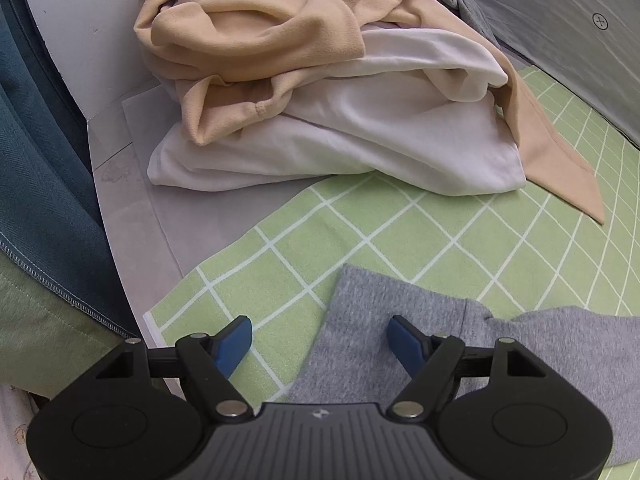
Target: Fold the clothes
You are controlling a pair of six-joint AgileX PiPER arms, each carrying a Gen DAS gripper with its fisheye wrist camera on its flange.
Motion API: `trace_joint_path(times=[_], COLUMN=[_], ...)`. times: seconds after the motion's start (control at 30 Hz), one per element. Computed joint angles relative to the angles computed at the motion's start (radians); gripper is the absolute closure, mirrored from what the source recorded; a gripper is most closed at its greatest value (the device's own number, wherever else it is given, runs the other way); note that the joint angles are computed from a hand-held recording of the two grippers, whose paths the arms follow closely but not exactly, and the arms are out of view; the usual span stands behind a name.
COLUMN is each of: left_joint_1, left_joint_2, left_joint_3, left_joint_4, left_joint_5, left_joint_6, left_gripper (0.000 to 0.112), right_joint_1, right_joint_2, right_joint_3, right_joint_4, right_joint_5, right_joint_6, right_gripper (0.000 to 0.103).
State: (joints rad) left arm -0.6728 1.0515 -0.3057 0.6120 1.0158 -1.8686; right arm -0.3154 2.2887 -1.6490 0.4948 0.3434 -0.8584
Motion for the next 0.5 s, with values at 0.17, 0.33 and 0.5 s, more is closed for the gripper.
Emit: trace_joint_path(times=[0.17,0.33,0.5], left_joint_1=[-0.092,-0.134,-0.131], left_joint_2=[0.071,0.156,0.149], left_joint_3=[-0.023,-0.055,-0.043], left_joint_4=[0.050,0.065,0.067], left_joint_5=[0.011,0.042,0.047], left_joint_6=[-0.092,-0.090,-0.093], left_gripper=[0.081,0.104,0.105], right_joint_1=[-0.035,-0.010,0.027], right_joint_2=[0.058,0.154,0.253], right_joint_3=[-0.101,-0.321,-0.563], right_joint_4=[0.133,0.009,-0.049], right_joint_5=[0.091,0.196,0.247], right_joint_6=[-0.135,0.040,0.216], right_gripper=[0.080,0.088,0.089])
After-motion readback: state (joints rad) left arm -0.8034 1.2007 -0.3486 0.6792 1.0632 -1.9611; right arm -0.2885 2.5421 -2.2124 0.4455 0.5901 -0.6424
